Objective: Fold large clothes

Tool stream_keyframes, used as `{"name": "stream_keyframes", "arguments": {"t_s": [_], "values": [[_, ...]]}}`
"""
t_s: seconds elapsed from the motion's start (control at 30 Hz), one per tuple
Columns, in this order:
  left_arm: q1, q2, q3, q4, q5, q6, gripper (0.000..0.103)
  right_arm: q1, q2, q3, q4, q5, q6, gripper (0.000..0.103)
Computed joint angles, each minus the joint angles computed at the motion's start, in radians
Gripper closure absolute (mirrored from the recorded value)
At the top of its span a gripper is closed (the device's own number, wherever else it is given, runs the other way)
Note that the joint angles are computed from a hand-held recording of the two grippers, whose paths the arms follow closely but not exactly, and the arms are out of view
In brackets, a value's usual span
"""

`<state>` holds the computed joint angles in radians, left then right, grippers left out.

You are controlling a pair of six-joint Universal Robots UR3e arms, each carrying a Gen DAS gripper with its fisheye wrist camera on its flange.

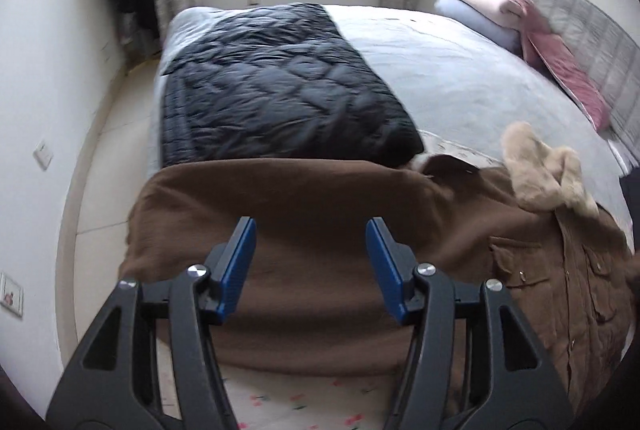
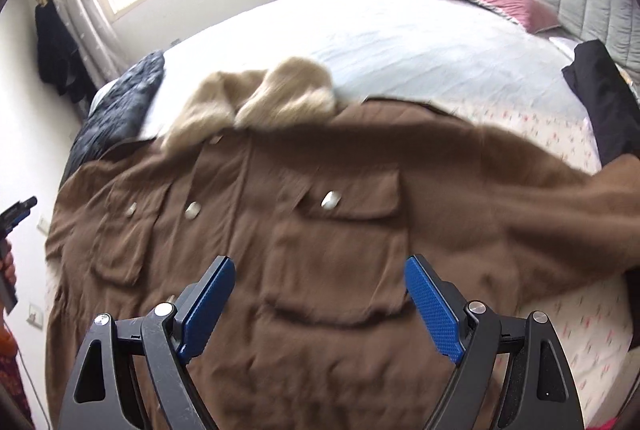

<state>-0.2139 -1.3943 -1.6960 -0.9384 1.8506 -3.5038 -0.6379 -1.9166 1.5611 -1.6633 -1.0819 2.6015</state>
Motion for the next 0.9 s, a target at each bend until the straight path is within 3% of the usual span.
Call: {"name": "stream_keyframes", "arguments": {"t_s": [0.1,0.13,0.17,0.27,0.33,0.43,0.57,0.6,0.7,0.73,0.77,0.83,0.9], "values": [[-0.097,-0.282,0.198,0.026,-0.008,0.013,0.048,0.122,0.176,-0.039,-0.194,-0.094,0.09,0.016],[-0.104,-0.357,0.24,0.042,-0.024,0.023,0.053,0.163,0.25,-0.066,-0.244,-0.128,0.124,0.017],[-0.108,-0.418,0.278,0.047,-0.032,0.031,0.059,0.192,0.318,-0.099,-0.272,-0.156,0.147,0.019],[-0.11,-0.626,0.456,0.014,-0.039,0.044,0.063,0.284,0.56,-0.261,-0.316,-0.262,0.219,0.029],[-0.127,-0.783,0.627,-0.042,0.063,0.074,0.069,0.328,0.701,-0.373,-0.346,-0.349,0.263,0.033],[-0.129,-0.885,0.731,-0.03,0.16,0.074,0.069,0.33,0.83,-0.486,-0.429,-0.342,0.328,0.033],[-0.109,-0.936,0.813,-0.052,0.161,0.045,0.069,0.35,0.965,-0.64,-0.47,-0.391,0.379,0.019],[-0.112,-0.943,0.827,-0.062,0.164,0.041,0.069,0.355,0.974,-0.648,-0.482,-0.406,0.391,0.014],[-0.137,-0.896,0.806,-0.097,0.183,0.022,0.069,0.341,0.895,-0.546,-0.524,-0.417,0.407,0.014],[-0.154,-0.874,0.791,-0.103,0.188,0.014,0.063,0.33,0.855,-0.513,-0.512,-0.412,0.396,0.014],[-0.171,-0.83,0.74,-0.076,0.177,0.018,0.049,0.307,0.795,-0.453,-0.511,-0.378,0.357,0.014],[-0.212,-0.742,0.639,-0.021,0.163,0.026,0.035,0.253,0.661,-0.32,-0.518,-0.319,0.257,0.012],[-0.266,-0.684,0.59,-0.007,0.158,0.023,0.032,0.188,0.534,-0.21,-0.489,-0.28,0.165,0.012]]}}
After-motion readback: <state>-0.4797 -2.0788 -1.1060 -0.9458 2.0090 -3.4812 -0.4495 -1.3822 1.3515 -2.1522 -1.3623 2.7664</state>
